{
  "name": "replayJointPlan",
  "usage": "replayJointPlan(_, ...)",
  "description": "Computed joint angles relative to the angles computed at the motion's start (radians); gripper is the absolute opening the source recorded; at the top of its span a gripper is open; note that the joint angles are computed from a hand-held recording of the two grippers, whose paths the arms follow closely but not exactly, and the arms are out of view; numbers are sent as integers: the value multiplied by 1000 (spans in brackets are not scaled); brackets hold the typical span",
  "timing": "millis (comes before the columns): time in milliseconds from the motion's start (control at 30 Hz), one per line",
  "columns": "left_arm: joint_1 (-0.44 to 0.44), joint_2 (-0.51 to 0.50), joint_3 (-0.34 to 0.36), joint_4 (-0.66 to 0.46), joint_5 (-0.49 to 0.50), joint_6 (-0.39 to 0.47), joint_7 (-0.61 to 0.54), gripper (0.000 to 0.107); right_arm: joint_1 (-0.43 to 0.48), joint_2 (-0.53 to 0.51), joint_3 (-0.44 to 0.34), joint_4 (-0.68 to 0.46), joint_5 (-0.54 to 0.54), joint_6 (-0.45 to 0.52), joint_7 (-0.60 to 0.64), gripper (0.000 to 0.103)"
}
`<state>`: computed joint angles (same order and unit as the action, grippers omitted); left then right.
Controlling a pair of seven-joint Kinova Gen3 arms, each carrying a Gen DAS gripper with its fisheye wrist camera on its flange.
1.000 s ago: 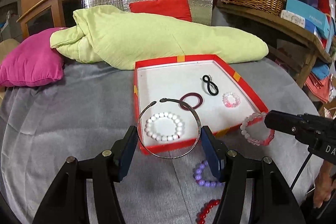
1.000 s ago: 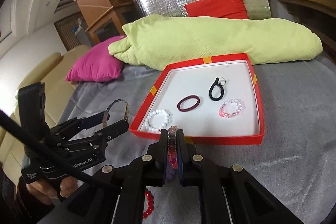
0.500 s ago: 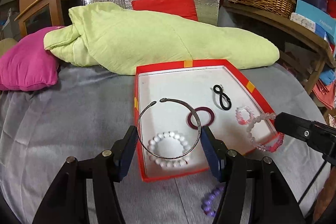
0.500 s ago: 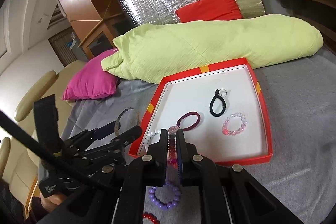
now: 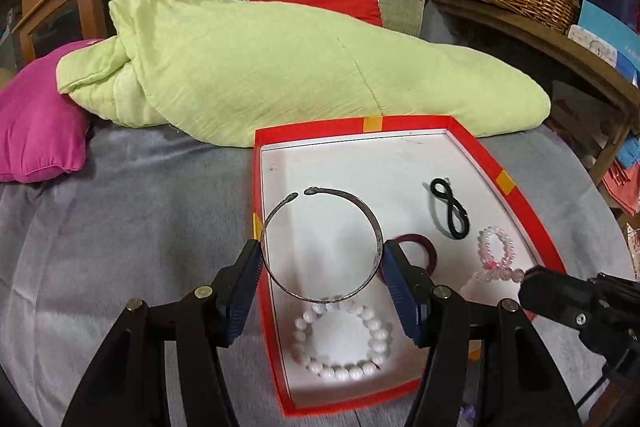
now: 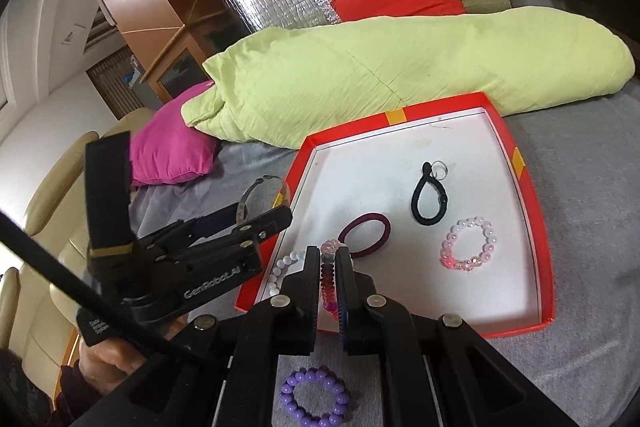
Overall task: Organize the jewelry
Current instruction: 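Carry the silver bangle with the left tool while the right tool carries the pink-white bracelet into the box, then open the left tool in the box while the right tool releases the pink-white bracelet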
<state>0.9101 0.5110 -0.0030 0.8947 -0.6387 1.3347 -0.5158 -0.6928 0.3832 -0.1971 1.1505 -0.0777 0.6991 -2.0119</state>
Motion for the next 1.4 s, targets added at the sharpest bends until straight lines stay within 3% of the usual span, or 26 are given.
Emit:
replayJointPlan(367, -71, 47, -4, -55, 75, 3, -62, 63, 25, 44, -16, -43, -57, 30, 36, 8)
replayJointPlan(833, -71, 102, -30, -138, 114, 68, -106, 63, 18, 59, -5, -65, -72, 90, 26, 8)
replayJointPlan(1067, -28, 83, -52, -131, 62, 66, -77, 63, 22, 37, 19, -38, -51, 84, -40, 11)
replayJointPlan(1400, 49, 96, -76, -216, -23, 225, -50, 65, 52, -17, 15, 13, -33, 63, -85, 11)
